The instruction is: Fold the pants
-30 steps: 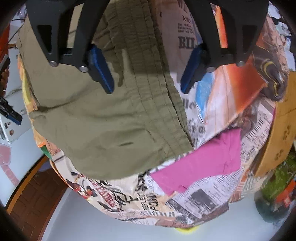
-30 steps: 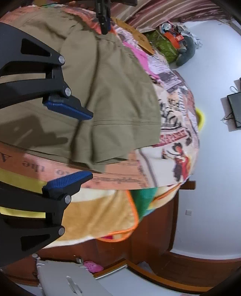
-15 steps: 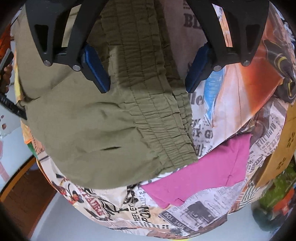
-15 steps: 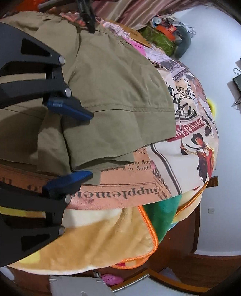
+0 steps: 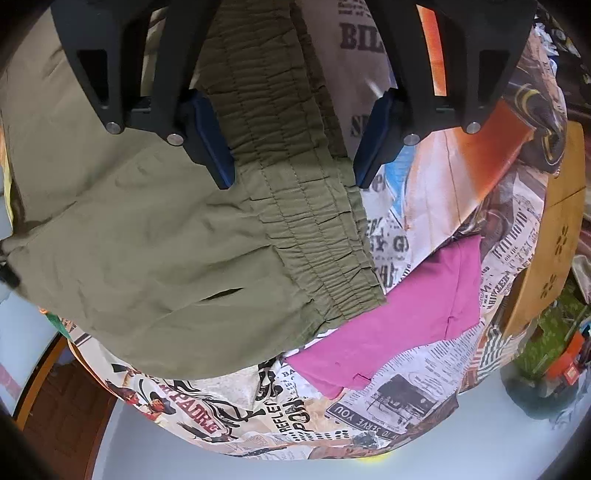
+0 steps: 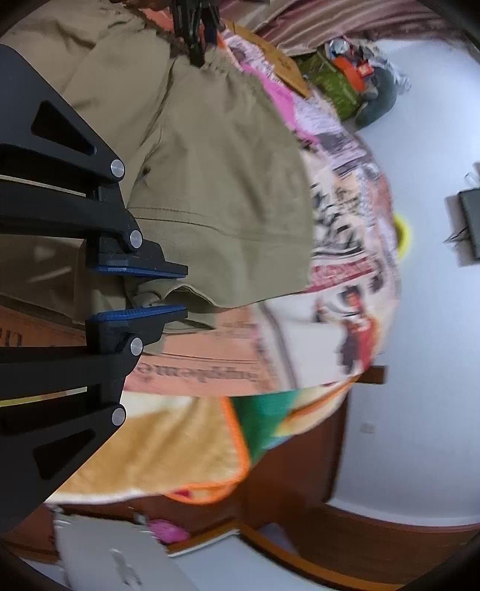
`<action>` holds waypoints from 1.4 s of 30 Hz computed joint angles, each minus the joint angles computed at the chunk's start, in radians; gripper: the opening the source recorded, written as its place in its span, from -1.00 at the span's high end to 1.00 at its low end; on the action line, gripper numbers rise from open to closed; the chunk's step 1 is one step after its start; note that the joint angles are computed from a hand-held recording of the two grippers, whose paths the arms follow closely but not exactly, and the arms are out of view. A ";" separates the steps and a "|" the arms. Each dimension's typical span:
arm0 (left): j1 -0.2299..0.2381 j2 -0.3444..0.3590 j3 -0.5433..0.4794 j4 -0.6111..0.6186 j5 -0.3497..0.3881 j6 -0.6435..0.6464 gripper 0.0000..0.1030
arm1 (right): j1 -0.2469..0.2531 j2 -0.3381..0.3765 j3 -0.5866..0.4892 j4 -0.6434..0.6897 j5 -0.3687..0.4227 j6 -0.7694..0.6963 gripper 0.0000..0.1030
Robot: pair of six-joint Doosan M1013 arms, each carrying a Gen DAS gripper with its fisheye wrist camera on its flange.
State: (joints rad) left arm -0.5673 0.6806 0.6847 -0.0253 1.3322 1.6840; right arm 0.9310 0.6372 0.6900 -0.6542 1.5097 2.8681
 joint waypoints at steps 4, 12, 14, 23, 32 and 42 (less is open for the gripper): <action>-0.001 0.003 -0.010 0.019 -0.004 -0.001 -0.27 | 0.003 0.016 -0.046 -0.036 0.013 -0.042 0.78; 0.003 0.003 0.007 -0.001 -0.006 -0.013 -0.27 | -0.054 0.008 0.043 0.152 -0.028 0.020 0.79; 0.005 0.003 0.009 -0.011 -0.006 -0.015 -0.28 | -0.059 0.007 0.061 0.179 -0.042 0.030 0.80; 0.004 -0.016 0.019 -0.008 -0.019 0.002 -0.29 | -0.059 0.023 -0.020 0.187 0.027 -0.034 0.69; 0.033 -0.008 -0.058 -0.064 -0.046 -0.028 -0.43 | -0.043 0.044 -0.150 0.031 0.024 -0.096 0.02; 0.043 0.148 -0.325 -0.028 0.060 -0.081 -0.46 | -0.093 0.175 -0.372 0.022 0.092 -0.215 -0.40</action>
State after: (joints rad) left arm -0.5241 0.8290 0.3597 -0.0535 1.3923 1.6031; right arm 0.8376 0.8121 0.3180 -0.6326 1.6020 2.6531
